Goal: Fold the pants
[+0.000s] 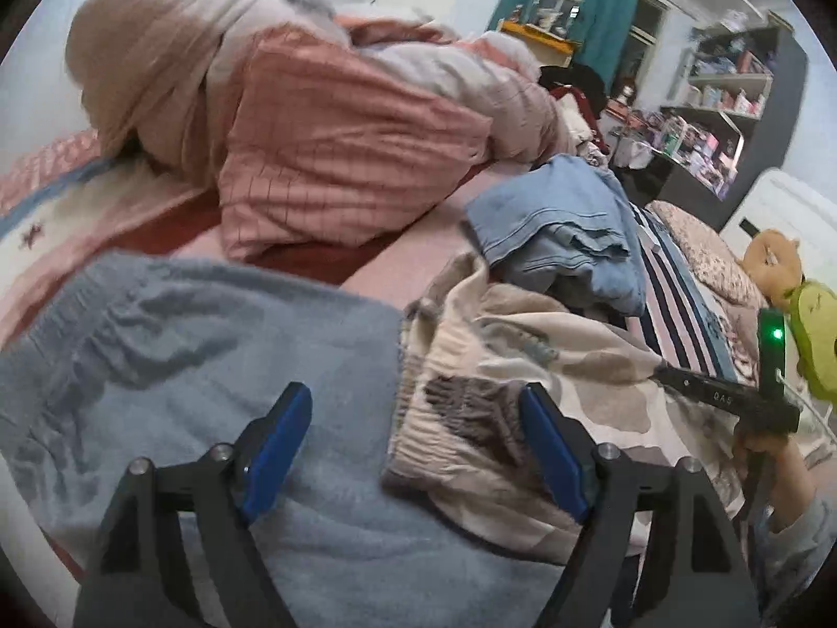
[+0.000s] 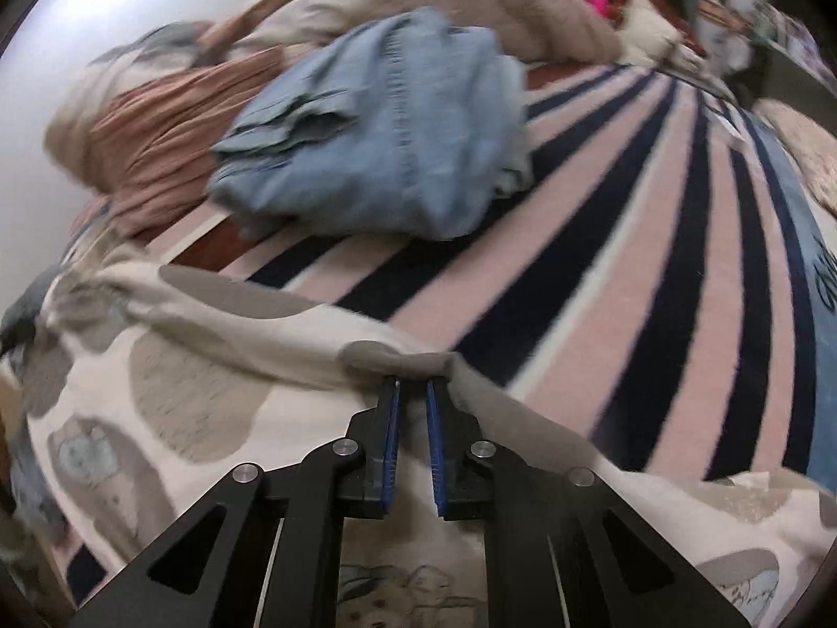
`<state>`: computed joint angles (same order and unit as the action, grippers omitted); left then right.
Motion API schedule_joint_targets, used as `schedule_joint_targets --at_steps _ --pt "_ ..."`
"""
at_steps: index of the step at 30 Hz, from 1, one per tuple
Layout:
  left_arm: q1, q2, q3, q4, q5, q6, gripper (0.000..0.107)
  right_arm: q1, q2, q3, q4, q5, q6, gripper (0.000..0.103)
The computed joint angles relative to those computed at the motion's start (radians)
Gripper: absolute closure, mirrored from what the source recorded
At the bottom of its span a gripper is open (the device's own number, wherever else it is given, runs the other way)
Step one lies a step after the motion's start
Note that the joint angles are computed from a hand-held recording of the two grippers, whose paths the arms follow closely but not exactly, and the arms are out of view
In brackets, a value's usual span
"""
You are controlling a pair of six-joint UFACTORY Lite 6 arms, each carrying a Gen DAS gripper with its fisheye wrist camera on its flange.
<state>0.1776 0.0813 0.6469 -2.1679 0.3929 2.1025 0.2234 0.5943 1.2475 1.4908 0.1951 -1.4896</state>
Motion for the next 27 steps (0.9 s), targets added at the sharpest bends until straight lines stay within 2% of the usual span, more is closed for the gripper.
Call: schedule_joint_targets --at_steps 3,5,6,7,8,9,10,11,15,21,24,27 --pt "0.026 0.114 0.07 0.207 0.076 -0.212 0.029 -0.007 -0.04 -0.046 0.023 -0.004 -0.005 0.092" --pt "0.017 0.172 0.089 0.199 0.142 -0.205 0.029 -0.009 -0.1 -0.116 0.126 0.013 -0.114 0.074" --pt "-0.009 0.181 0.092 0.136 0.122 -0.152 0.029 -0.014 -0.145 -0.167 0.158 0.025 -0.152 0.072" --pt "-0.04 0.186 0.097 0.054 0.085 -0.091 0.039 -0.021 -0.18 -0.2 0.149 0.031 -0.151 0.072" --pt "-0.053 0.186 0.1 0.014 0.066 -0.069 0.058 -0.023 -0.207 -0.227 0.135 0.032 -0.143 0.072" --pt "-0.053 0.183 0.103 0.004 0.063 -0.075 0.065 -0.022 -0.235 -0.252 0.12 0.034 -0.13 0.072" --pt "-0.042 0.181 0.103 0.036 0.09 -0.111 0.076 -0.034 -0.267 -0.283 0.095 0.048 -0.112 0.072" --pt "-0.037 0.173 0.098 0.057 0.114 -0.13 0.08 -0.044 -0.293 -0.31 0.087 0.064 -0.107 0.072" --pt "-0.104 0.05 0.031 -0.048 0.103 0.004 0.083 -0.086 -0.376 -0.397 0.1 0.127 -0.104 0.072" --pt "-0.199 -0.08 0.05 -0.027 0.064 -0.04 0.084 -0.169 -0.499 -0.499 0.085 0.201 -0.104 0.072" --pt "-0.351 -0.108 0.11 -0.099 -0.018 0.006 0.084 -0.248 -0.606 -0.569 0.038 0.268 -0.073 0.072" --pt "-0.526 -0.068 0.219 -0.211 -0.103 0.093 0.084 -0.37 -0.746 -0.652 -0.036 0.342 -0.041 0.072"
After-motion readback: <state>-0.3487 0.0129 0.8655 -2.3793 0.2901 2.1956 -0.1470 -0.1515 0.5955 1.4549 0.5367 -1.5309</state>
